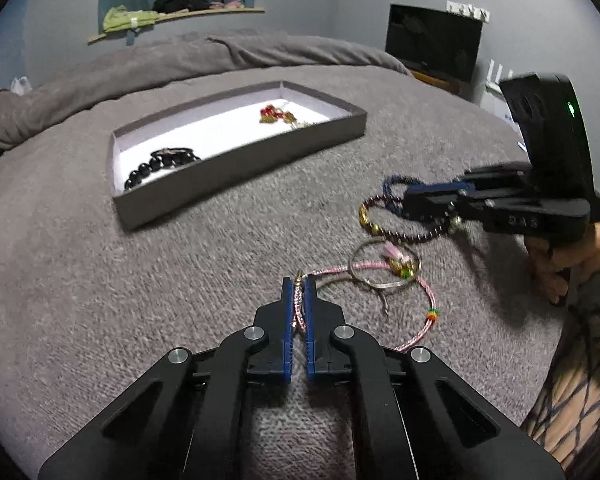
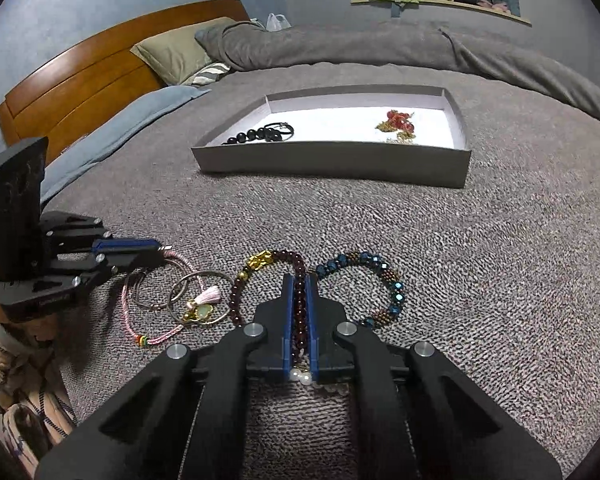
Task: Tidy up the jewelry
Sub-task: 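Grasp the pink-corded bangle with the left tool while the right tool grasps the brown bead bracelet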
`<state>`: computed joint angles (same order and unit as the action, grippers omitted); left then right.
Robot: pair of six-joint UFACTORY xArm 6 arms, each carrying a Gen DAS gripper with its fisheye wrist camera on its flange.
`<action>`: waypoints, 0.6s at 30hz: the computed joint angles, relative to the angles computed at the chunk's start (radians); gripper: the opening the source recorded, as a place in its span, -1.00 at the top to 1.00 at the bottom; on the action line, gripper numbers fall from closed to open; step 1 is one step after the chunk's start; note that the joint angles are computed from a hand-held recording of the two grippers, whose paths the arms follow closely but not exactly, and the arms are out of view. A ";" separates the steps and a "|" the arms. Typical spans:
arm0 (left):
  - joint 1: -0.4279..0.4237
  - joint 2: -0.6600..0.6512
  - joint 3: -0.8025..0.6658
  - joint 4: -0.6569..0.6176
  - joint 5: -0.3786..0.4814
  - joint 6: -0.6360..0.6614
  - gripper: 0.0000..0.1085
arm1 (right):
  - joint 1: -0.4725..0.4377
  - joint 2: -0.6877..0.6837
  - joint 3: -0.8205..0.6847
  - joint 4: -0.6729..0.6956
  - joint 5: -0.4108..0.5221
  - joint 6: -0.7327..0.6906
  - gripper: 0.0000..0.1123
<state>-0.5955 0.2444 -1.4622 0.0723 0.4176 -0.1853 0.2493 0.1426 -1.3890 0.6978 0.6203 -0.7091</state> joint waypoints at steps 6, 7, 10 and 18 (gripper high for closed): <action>0.024 -0.004 -0.009 0.023 -0.039 -0.057 0.90 | -0.006 -0.005 -0.003 0.046 -0.054 -0.013 0.90; 0.027 -0.002 -0.012 0.028 -0.039 -0.064 0.90 | -0.009 -0.002 -0.009 0.052 -0.056 -0.011 0.90; 0.035 0.003 -0.021 0.034 -0.039 -0.082 0.90 | -0.013 0.005 -0.024 0.060 -0.067 -0.005 0.90; 0.058 -0.004 -0.019 0.059 -0.049 -0.131 0.90 | -0.016 0.028 -0.052 0.044 -0.067 0.013 0.90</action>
<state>-0.5373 0.2403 -1.4811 0.1316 0.3687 -0.3168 0.2333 0.1704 -1.4412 0.7417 0.5536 -0.6964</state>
